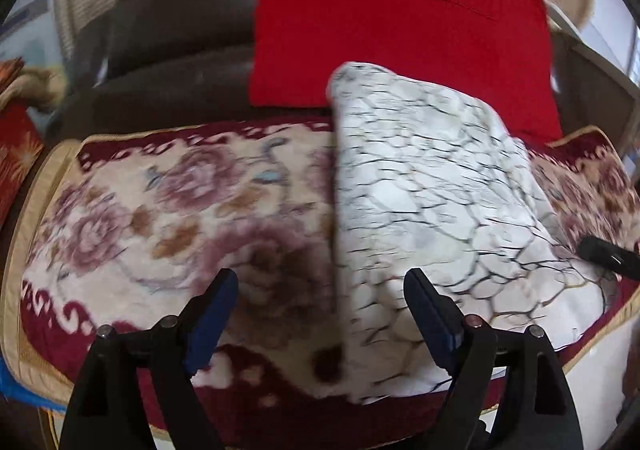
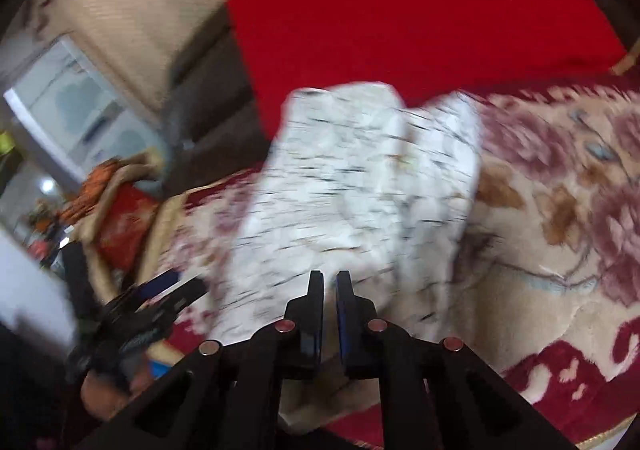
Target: Fold large clothes
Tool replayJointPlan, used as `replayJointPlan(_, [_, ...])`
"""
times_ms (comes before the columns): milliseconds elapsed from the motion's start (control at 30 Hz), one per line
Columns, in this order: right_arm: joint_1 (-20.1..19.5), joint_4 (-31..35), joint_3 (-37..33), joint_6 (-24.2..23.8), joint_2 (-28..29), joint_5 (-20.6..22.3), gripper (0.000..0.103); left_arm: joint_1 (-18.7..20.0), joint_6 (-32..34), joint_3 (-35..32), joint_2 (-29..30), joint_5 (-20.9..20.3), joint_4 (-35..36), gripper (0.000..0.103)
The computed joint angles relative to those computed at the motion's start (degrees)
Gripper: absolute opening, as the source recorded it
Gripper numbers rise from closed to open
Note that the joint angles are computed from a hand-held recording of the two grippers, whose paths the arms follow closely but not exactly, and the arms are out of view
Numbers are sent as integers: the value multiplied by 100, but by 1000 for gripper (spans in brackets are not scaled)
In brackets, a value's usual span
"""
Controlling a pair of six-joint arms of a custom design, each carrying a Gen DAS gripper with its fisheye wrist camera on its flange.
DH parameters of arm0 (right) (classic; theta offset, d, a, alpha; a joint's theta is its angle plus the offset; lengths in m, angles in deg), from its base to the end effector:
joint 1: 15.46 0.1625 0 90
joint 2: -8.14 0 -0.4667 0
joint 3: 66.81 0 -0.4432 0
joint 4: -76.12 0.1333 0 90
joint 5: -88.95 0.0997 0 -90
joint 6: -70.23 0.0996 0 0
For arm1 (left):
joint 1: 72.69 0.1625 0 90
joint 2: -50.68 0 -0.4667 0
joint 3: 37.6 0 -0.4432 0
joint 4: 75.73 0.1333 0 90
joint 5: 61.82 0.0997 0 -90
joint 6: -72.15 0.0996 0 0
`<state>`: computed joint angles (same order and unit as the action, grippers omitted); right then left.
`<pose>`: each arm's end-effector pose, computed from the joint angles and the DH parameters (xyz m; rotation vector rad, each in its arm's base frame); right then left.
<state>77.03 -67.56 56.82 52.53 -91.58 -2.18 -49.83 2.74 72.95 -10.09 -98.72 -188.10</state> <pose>0.1513 -0.4562 0.4059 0.5103 -2.9104 0.7746 -0.4472 -0.4196 0.1324 0.2288 2.2479 -0.8387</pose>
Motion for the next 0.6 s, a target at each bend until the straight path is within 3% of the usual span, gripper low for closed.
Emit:
replayJointPlan(133, [104,522,120,-397,-268,112,9,41,-27,91,45,-266,95,85])
replayJointPlan(233, [146,499,271,-400,-108,-974,7,118,41,103,208,-354,24,92])
replayJointPlan(267, [11,590,291,-401,-37,-1088,7,119,79,111,212,-352,-55,93])
replayJointPlan(367, [-307,831,255,-130,-64,-712,7,141,249,-73,225,-316,253,93])
replayJointPlan(467, [-95,956,19,-292,-143,-701,7,179,319,-219,171,-127,490,92])
replayJointPlan(600, [-2,861,-429,-300,-83,-212,9,354,292,-535,235,116,747,92])
